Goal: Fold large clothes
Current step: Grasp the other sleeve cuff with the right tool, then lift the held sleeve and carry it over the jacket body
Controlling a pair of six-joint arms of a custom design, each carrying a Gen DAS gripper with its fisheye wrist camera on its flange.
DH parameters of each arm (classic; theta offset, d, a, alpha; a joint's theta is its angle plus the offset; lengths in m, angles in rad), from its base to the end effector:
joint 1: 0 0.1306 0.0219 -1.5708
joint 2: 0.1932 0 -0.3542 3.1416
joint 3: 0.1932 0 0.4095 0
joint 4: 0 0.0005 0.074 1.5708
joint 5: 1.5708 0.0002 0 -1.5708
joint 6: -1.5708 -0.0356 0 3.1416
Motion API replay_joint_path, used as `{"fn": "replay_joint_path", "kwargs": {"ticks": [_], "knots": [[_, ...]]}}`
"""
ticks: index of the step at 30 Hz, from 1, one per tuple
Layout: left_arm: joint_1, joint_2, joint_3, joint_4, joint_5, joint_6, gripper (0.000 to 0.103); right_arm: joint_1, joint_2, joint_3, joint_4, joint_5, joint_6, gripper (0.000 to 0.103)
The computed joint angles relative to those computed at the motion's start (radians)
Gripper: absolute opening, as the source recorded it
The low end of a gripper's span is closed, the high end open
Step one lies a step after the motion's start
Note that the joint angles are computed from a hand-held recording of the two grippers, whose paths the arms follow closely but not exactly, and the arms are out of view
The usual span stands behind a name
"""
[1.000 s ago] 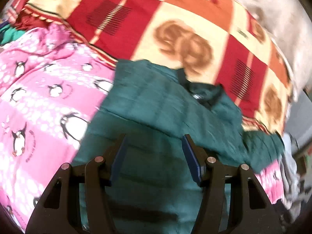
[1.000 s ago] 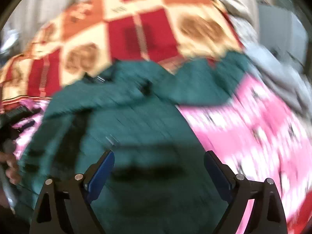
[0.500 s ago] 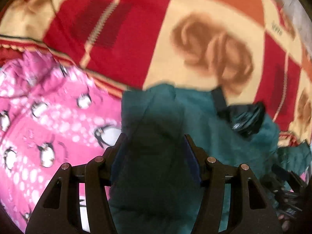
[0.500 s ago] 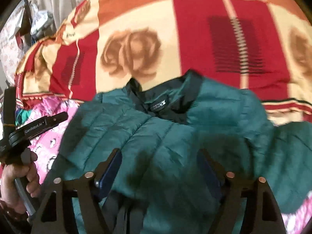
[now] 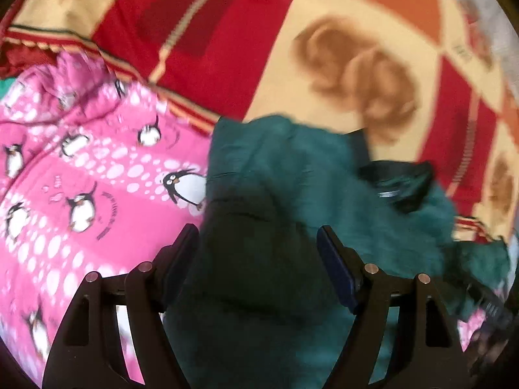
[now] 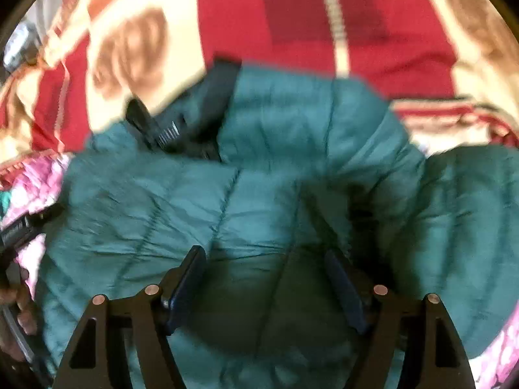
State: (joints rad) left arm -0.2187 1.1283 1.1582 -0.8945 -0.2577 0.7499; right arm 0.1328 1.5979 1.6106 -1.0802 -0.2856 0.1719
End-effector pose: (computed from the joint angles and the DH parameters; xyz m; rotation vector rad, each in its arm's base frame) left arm 0.4060 -0.0815 0.4035 -0.7403 2.2850 -0.1366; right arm 0.5546 0.0837 0.3866 -0.4917 2.5664 0.3622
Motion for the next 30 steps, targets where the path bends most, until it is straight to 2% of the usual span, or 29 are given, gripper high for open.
{"fn": "replay_joint_path", "kwargs": {"ticks": [2, 4, 5, 7, 9, 12, 13, 16, 18, 19, 23, 25, 26, 27, 30], "knots": [[-0.060, -0.063, -0.034, 0.016, -0.032, 0.016, 0.076, -0.059, -0.051, 0.008, 0.018, -0.033, 0.033, 0.074], [-0.126, -0.100, -0.062, 0.004, -0.074, 0.034, 0.076, -0.123, -0.075, 0.033, 0.036, 0.009, 0.086, 0.074], [-0.155, -0.119, -0.082, -0.012, -0.096, 0.052, 0.076, -0.163, -0.077, 0.054, 0.048, 0.031, 0.108, 0.074], [-0.197, -0.136, -0.112, -0.040, -0.121, 0.121, 0.076, -0.266, -0.036, 0.138, 0.040, 0.024, 0.137, 0.074], [-0.220, -0.143, -0.147, -0.028, -0.117, 0.176, 0.076, -0.363, 0.035, 0.255, -0.026, -0.022, 0.149, 0.074], [-0.237, -0.106, -0.137, -0.061, -0.127, 0.180, 0.076, -0.461, 0.164, 0.431, -0.133, -0.085, 0.132, 0.074], [-0.241, -0.101, -0.132, -0.059, -0.141, 0.171, 0.076, -0.473, 0.190, 0.462, -0.161, -0.107, 0.120, 0.074], [-0.244, -0.079, -0.120, -0.073, -0.150, 0.144, 0.079, -0.495, 0.239, 0.485, -0.166, -0.153, 0.106, 0.074], [-0.251, -0.074, -0.117, -0.084, -0.159, 0.136, 0.080, -0.489, 0.252, 0.479, -0.148, -0.154, 0.095, 0.074], [-0.251, -0.071, -0.115, -0.084, -0.157, 0.133, 0.081, -0.484, 0.274, 0.492, -0.146, -0.129, 0.083, 0.074], [-0.247, -0.070, -0.119, -0.081, -0.154, 0.137, 0.081, -0.472, 0.310, 0.506, -0.113, -0.073, 0.060, 0.062], [-0.247, -0.065, -0.113, -0.087, -0.156, 0.140, 0.081, -0.469, 0.309, 0.507, -0.100, -0.079, 0.063, 0.043], [-0.248, -0.062, -0.111, -0.090, -0.159, 0.141, 0.081, -0.472, 0.310, 0.511, -0.114, -0.108, 0.069, 0.018], [-0.248, -0.062, -0.110, -0.090, -0.160, 0.141, 0.081, -0.473, 0.308, 0.510, -0.121, -0.124, 0.075, 0.016], [-0.248, -0.067, -0.113, -0.089, -0.164, 0.144, 0.081, -0.472, 0.217, 0.413, -0.075, -0.170, 0.102, 0.015]]}}
